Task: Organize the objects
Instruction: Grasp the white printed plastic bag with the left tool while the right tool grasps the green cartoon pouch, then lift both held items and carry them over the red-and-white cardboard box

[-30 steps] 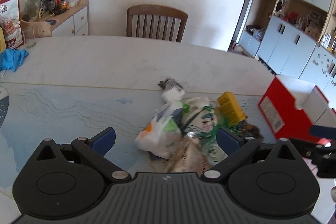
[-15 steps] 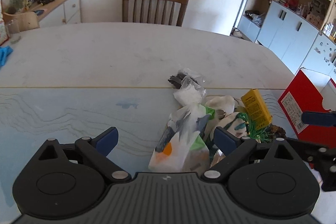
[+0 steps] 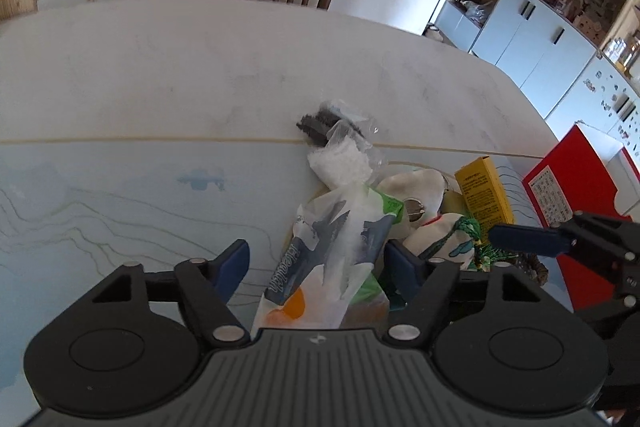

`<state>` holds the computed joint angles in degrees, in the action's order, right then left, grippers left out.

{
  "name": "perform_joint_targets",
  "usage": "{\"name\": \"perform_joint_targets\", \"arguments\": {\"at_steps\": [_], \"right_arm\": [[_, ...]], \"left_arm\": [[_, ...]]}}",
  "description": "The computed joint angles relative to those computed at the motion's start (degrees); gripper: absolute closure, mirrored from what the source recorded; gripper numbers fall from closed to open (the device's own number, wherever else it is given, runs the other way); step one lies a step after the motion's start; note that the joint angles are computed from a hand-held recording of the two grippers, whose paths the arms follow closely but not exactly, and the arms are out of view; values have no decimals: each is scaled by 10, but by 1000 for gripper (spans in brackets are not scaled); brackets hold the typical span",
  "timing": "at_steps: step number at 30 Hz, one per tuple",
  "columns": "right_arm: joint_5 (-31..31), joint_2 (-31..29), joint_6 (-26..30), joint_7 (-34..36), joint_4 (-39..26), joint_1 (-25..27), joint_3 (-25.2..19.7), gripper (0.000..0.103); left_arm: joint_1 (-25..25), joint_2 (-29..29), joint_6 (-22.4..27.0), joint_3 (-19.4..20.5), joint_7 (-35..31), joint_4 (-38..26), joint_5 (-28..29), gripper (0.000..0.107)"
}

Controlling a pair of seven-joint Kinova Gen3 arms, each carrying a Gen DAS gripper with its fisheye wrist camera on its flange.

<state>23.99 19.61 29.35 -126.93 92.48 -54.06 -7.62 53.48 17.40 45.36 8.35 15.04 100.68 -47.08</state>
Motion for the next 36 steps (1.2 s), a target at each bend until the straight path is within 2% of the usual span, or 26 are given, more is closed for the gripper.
{"name": "perform_joint_targets", "arguments": {"at_steps": [5,8,11,16,20,24,25,27,29,30,36], "right_arm": [[-51,14,-11,42,-13,33,-23,41],[-62,17,-15,43,-15,28,-14,48],[-65,15,-17,47,-14,24,-9,51],[-51,13,-22,31,-10,7,6,62],[-29,11,-14,10,-12,-8,15,68],[-10,12,1,7,-19,-15,14,68],[-13,15,12,15,-27,-10,8,65],[-21,21,22,21,-37,-3,2,59],[-15,24,21,11,-40,-9,9,41],[-11,25,15,5,-38,-10,12,39],[-48,45,29,43,-61,13,-11,40]], "left_arm": [[-32,-10,-60,-1,-20,21,33,50],[-36,-14,-74,-7,-23,29,43,52],[-38,-19,-86,-11,-18,37,47,58],[-29,-17,-75,-10,-15,32,39,72],[-27,-17,-61,-7,-21,25,41,76],[-20,-12,-47,-5,-22,17,36,77],[-18,-10,-47,-7,-16,17,32,77],[-18,-9,-48,-8,-12,18,30,77],[-18,-8,-50,-9,-11,18,29,77],[-19,-9,-52,-9,-11,19,30,77],[-21,-14,-61,-13,9,29,24,77]]}}
